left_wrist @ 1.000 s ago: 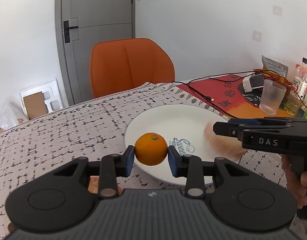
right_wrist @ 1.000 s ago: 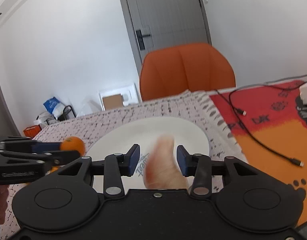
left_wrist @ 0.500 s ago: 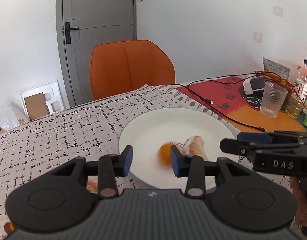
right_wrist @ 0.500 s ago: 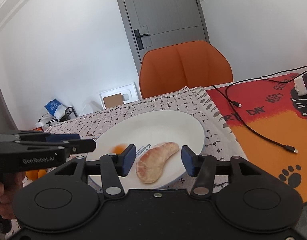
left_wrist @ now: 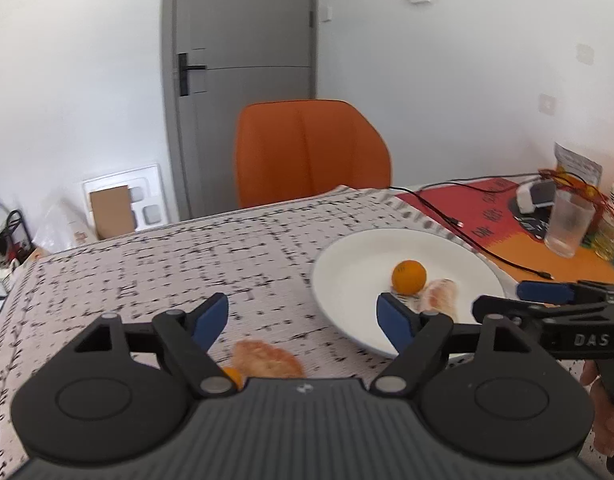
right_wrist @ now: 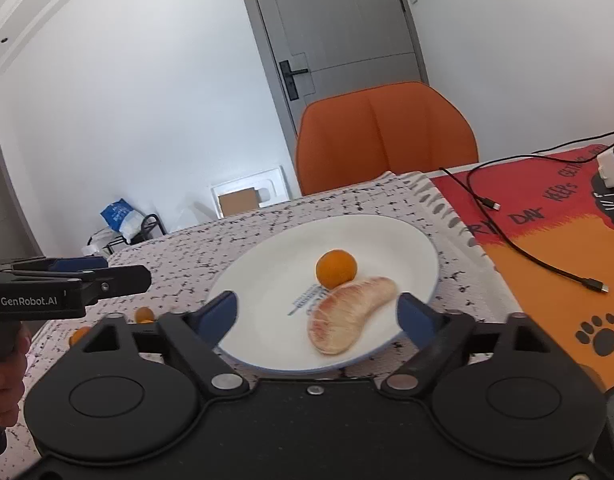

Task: Organize fruits
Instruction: 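Withdraw both tools from the plate back toward the fruit cluster, then grasp a small tangerine with the right gripper while the left grasps another large orange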

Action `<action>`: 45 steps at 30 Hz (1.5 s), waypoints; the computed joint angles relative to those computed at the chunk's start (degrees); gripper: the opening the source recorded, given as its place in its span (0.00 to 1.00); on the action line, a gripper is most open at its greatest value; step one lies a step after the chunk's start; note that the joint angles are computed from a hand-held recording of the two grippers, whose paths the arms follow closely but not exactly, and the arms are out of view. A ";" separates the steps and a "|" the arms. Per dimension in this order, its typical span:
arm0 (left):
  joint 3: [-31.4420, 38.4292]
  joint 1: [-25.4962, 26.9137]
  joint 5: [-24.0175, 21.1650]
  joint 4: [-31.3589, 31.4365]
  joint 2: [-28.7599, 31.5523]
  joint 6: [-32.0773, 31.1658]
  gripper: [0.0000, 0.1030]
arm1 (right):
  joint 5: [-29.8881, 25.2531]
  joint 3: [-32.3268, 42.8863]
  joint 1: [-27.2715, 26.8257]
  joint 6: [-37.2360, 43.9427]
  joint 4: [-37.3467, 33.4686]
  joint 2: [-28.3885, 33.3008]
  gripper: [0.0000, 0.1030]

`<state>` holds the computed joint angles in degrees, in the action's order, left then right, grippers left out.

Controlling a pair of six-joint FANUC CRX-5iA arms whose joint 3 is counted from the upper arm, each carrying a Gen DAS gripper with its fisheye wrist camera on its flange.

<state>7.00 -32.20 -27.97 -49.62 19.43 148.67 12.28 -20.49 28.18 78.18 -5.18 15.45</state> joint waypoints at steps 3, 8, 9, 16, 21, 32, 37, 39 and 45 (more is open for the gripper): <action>-1.23 0.01 -1.04 -1.38 -1.30 2.69 0.79 | 0.78 -0.64 0.57 -1.36 1.47 -0.32 0.98; -3.04 -0.37 -3.47 -4.60 -3.25 8.42 0.86 | 0.24 -0.64 1.57 -2.13 2.53 -0.51 1.00; -3.58 -0.32 -3.62 -5.01 -3.73 9.17 0.87 | 0.44 -0.94 1.69 -3.34 3.64 -0.53 1.00; -6.49 -0.15 -5.35 -7.65 -6.45 13.59 0.94 | 2.21 -2.31 2.51 -9.21 10.07 -0.13 1.00; -8.25 0.83 -5.56 -7.74 -8.10 15.28 0.94 | 3.39 -2.82 3.02 -13.15 14.80 0.51 1.00; -11.38 2.14 -6.38 -8.57 -10.06 16.70 0.95 | 4.85 -3.31 4.08 -17.94 21.90 1.72 1.00; -12.94 3.03 -5.25 -8.39 -10.56 17.71 0.94 | 5.90 -3.67 4.28 -20.26 25.89 2.12 0.99; -13.59 3.53 -4.63 -8.21 -10.79 18.43 0.93 | 5.27 -3.16 4.77 -19.50 25.58 2.31 0.98; -15.33 4.43 -2.70 -9.43 -11.15 21.45 0.85 | 4.42 -2.56 4.76 -23.81 31.18 3.37 0.80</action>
<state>-8.32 -27.77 -30.67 -59.05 8.28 170.12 16.70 -23.06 32.94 54.36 26.00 18.82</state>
